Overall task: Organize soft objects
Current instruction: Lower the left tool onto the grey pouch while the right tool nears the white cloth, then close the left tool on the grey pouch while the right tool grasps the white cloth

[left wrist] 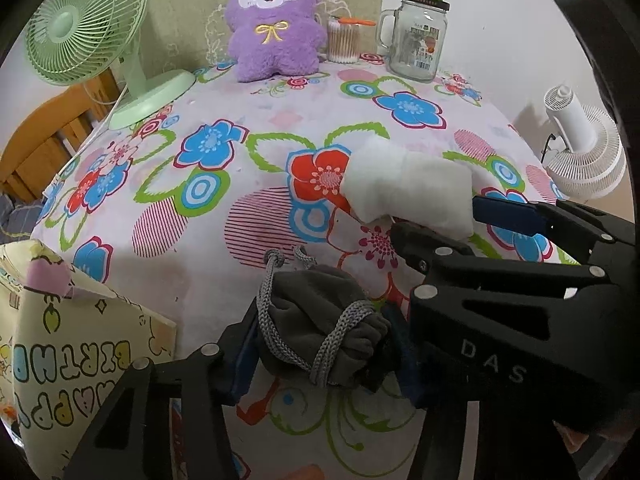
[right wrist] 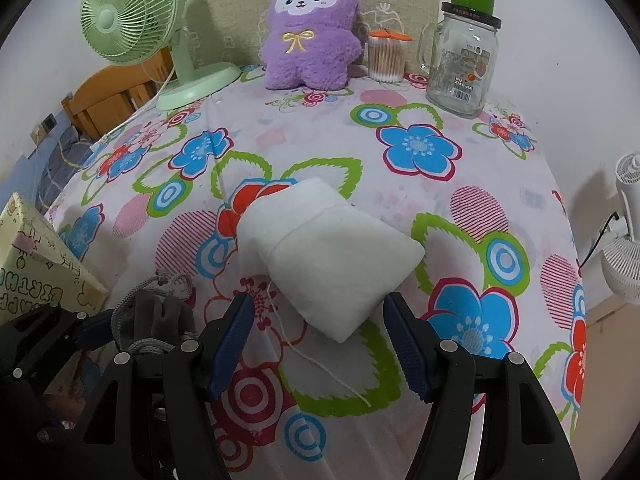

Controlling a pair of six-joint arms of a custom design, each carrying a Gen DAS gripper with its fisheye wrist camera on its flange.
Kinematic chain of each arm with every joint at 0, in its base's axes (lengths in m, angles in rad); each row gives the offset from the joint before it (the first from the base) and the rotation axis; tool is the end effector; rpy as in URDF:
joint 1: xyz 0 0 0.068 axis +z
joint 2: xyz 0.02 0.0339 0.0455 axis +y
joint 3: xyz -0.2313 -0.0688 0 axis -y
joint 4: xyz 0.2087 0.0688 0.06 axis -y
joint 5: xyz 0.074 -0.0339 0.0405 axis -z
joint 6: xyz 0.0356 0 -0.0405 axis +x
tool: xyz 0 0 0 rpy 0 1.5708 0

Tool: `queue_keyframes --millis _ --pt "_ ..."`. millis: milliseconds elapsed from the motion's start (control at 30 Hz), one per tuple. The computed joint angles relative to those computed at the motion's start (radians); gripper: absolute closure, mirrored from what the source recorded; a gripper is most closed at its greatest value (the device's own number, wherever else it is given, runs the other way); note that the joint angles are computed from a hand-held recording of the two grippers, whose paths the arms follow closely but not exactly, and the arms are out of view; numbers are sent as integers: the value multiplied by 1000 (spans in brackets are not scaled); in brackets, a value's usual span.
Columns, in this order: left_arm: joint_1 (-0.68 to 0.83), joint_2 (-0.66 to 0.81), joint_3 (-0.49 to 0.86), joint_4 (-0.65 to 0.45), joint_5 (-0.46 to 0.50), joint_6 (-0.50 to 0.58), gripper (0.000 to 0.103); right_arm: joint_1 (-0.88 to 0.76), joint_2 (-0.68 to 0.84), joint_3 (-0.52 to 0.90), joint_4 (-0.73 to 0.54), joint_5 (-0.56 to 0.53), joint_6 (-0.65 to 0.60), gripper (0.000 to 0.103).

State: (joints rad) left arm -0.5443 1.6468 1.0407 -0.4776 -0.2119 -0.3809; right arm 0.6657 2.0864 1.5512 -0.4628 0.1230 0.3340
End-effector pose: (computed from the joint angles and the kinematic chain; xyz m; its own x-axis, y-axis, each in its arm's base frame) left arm 0.2556 -0.1459 0.1784 -0.8587 0.0949 -0.5036 0.1107 0.9938 -0.0015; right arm 0.3200 0.2457 0.1680 -0.8082 -0.2210 -0.5458 -0.3130 0.9464 0.0803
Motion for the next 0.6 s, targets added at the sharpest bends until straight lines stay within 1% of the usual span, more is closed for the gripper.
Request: queue_keyframes --millis 367,433,467,533,600 --pt "5 7 12 -12 1 1 45 -15 58 77 -32 3 -12 33" --pt "6 9 13 -12 4 -1 45 -19 74 97 -38 4 -18 28" --pt "8 10 13 -12 7 -2 45 -20 84 107 -42 9 -22 23" --pt "10 12 14 -13 10 -4 45 -22 108 133 -56 12 -31 20" --pt "10 14 18 -17 11 -5 44 -20 114 130 -40 18 -40 14"
